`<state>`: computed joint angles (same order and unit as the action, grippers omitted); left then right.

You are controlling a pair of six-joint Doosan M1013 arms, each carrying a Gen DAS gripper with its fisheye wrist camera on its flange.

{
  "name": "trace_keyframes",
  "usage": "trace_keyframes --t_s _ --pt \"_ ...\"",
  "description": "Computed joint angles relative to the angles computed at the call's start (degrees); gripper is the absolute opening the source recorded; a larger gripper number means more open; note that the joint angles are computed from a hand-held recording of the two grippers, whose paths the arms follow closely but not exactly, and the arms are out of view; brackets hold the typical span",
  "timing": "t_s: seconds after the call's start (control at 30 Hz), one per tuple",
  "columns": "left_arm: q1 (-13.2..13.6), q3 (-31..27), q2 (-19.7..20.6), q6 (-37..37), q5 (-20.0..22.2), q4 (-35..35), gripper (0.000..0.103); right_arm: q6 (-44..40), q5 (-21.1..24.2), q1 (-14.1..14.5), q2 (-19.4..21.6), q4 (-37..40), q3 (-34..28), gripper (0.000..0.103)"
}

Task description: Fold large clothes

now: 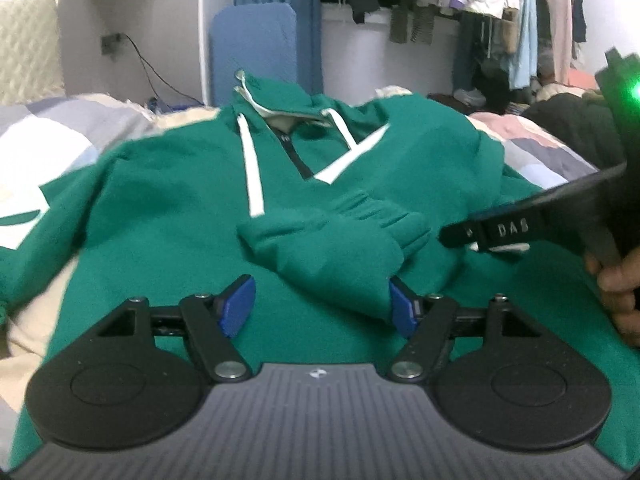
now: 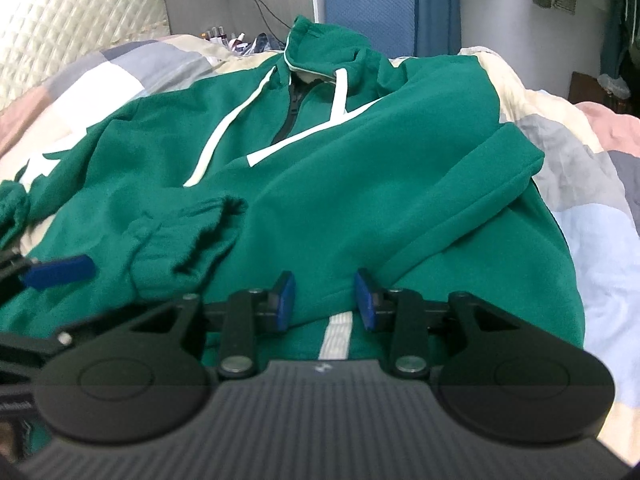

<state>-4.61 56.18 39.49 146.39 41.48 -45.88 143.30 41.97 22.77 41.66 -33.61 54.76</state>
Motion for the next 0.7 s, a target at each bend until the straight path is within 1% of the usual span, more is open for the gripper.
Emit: trace_keyframes --t_s 0.13,0.27,0.43,0.5,0.57,0.63,0.7 --pt "0.26 0.84 -0.84 -1.91 -1.95 -0.76 0.076 0.54 0.35 0.35 0.2 -1.56 -0.09 0.035" --pt "0.63 1.39 -1.58 -5.23 -2.91 -1.49 0.077 0.6 0.94 0.61 0.52 -2.79 -0.36 0.035" --pt "0.58 2.22 -2.71 -10.8 -3.35 3.19 0.077 -0.22 1.73 0.97 1.04 -3.9 -0.97 0.035" --pt "0.52 2.82 -3.14 -11.47 -4.0 4.42 0.078 -0.27 1.51 0.93 0.96 -3.95 -0.78 0.035" --pt "0.34 4.17 -3.83 -10.9 -6.29 4.82 0.078 -0.38 1.62 0.95 1.02 -3.83 -0.95 0.035" --pt "0.39 5.8 -4.66 -9.04 -8.61 2.72 0.078 -0.59 1.94 1.03 1.19 -4.0 -1.27 0.035" --pt "0.33 7.85 -5.82 -6.49 -12.6 0.01 0.078 -0.9 2.4 1.12 1.34 -4.11 -1.55 0.035"
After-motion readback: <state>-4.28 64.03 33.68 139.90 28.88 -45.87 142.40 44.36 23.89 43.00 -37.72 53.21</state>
